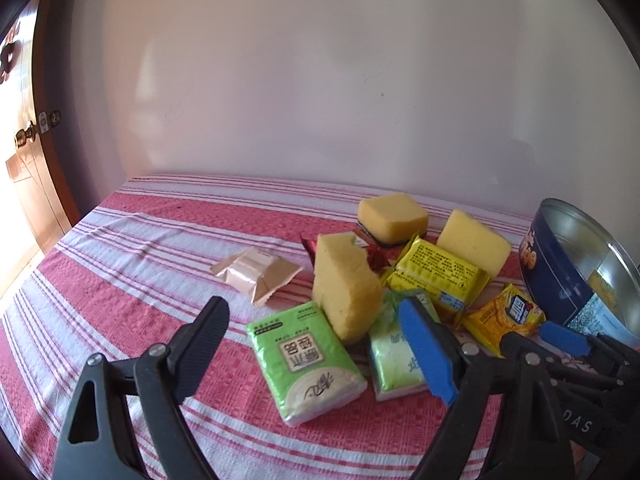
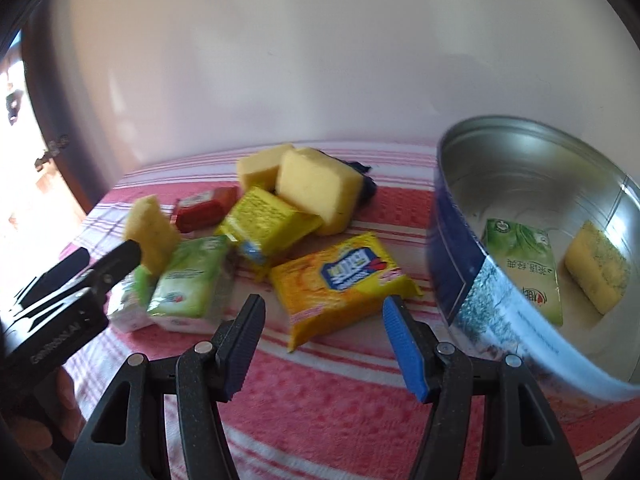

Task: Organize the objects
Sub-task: 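Withdraw both tools from the tin back toward the remaining items, then grasp yellow sponge with left tool while right tool grasps yellow snack packet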

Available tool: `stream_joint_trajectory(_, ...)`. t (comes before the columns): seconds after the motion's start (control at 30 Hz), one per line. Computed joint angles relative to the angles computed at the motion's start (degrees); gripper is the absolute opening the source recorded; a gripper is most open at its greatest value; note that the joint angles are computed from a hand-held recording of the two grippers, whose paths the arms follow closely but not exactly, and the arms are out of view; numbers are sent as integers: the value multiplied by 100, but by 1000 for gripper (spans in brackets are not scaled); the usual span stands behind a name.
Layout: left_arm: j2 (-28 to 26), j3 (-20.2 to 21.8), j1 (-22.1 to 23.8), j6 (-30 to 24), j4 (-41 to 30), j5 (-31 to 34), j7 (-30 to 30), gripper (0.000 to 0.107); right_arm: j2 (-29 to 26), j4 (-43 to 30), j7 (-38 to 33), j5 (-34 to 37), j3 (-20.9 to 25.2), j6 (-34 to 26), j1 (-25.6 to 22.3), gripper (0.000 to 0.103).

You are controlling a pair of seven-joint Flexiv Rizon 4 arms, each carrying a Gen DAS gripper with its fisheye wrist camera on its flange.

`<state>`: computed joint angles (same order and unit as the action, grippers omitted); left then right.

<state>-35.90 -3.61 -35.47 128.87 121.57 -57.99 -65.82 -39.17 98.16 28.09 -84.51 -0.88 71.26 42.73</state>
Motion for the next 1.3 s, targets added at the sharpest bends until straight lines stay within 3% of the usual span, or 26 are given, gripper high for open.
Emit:
stream_joint_trajectory(0.13, -209, 34, -279, -8, -504, -889, 806, 88, -228, -207, -811, 636, 78, 221, -75, 64)
stream_joint_trajectory(0.3, -392, -269, -161, 136, -1027, -1694, 1535, 88, -356, -456, -1854, 1375, -22, -84, 181, 64)
stream_joint_trajectory(0.4, -431, -504, 87, 47, -1049, -1698, 1604, 88, -509, -645, -2499, 1873, 12, -41, 212, 71)
stream_joint_trajectory(0.47, -397, -607, 286, -141, -957, -1503, 1447, 82, -581, -759, -2847, 2157, 2, -104, 272, 75)
stream_joint_trajectory(0.53, -268, -656, 596, -481, -688, -821, 824, 57, -631, -859, -3141, 2397, -43, -197, 362, 78)
stream_joint_trajectory(0.57, -212, -699, 768, -606, -569, -500, 497, 52, -635, -865, -3210, 2476, -96, -167, 404, 79)
stream_joint_trajectory(0.63, -155, -730, 956, -668, -419, -52, 51, 38, -677, -867, -3167, 2540, -297, 115, 469, 76)
stream_joint_trajectory(0.67, -141, -718, 988, -640, -368, 140, -99, 35, -636, -798, -3048, 2528, -440, 220, 549, 70)
stream_joint_trajectory(0.73, -150, -541, 826, -545, -358, 263, -142, 30, -591, -713, -2980, 2501, -615, 341, 642, 45)
stream_joint_trajectory(0.87, -154, -225, 570, -379, -305, 596, -271, 24, -594, -707, -2993, 2524, -742, 393, 744, 32)
stream_joint_trajectory(0.9, -131, -217, 628, -306, -239, 860, -438, 23, -590, -695, -2972, 2507, -780, 438, 764, 18)
stream_joint_trajectory(1.0, -54, -271, 884, -141, -125, 1666, -1021, 23, -542, -594, -2652, 2303, -1040, 619, 891, 18)
stream_joint_trajectory(1.13, 2, -31, 763, -94, -68, 1833, -1313, 23, -485, -462, -2044, 1864, -1328, 948, 969, 17)
stream_joint_trajectory(1.3, 107, -198, 1366, -238, 68, 2780, -2112, 23, -336, -377, -598, 608, -1852, 1467, 1069, 17)
